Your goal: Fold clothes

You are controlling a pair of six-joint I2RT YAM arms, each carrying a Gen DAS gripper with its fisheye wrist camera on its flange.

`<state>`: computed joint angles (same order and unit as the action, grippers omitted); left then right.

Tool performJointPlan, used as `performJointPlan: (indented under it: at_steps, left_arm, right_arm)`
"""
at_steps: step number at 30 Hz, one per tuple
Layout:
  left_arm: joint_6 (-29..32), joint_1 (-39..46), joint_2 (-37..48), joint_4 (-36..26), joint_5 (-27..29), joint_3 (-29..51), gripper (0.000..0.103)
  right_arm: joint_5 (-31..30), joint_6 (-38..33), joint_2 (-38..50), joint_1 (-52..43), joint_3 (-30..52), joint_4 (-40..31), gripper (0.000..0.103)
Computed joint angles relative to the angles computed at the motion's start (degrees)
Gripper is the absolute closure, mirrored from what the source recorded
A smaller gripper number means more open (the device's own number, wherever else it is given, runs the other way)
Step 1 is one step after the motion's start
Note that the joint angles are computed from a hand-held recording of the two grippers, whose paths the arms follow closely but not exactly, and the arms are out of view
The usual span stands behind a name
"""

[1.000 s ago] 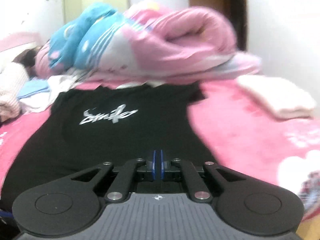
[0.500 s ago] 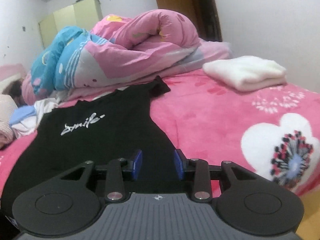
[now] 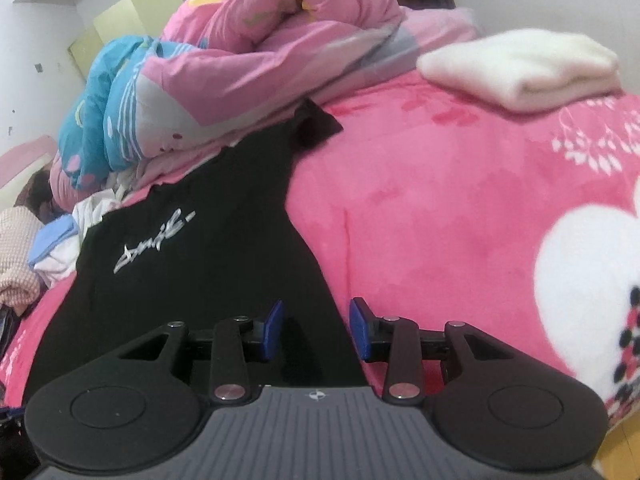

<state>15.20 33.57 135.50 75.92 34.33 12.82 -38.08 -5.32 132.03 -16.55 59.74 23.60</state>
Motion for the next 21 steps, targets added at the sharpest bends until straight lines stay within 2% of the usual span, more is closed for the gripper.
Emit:
performJointPlan:
  at_steps: [6,8,9,12,18,21]
  left_arm:
    - [-2.11,4.05,-0.02,-5.7,6.6,3.11,0.077]
    - [-3.09,3.68,-0.33,-6.12,6.44,3.4,0.077]
    - [-3.27,3.3,-0.23,-5.4,5.98,3.12,0.077]
    - [-3.21,2.27,0.33,-2.99,4.46,2.26,0.077]
    - [-2.39,2.19,-0.37,-4.11,4.18,2.42,0.077]
    - [-2.39,2.26,-0.52,-4.58,4.3,2.6,0.077]
  right_arm:
    - [-4.46,1.5,2.18,-1.89,3.42,-2.55,0.065]
    - [-3.81,-1.01,1.68,-0.92,2.34,-1.98,0.08]
    - [-2.76,-1.55,0.93,-0.42,0.75,-0.09,0.102]
    - [-0.23,0.43,-0.24,-0.07,-2.97,6.1,0.102]
    - [-2.56,9.23,5.18,-2.88,1.49,7.3,0.102]
    - [-5.28,12.57,4.95,-4.81,1.42,7.7,0.095]
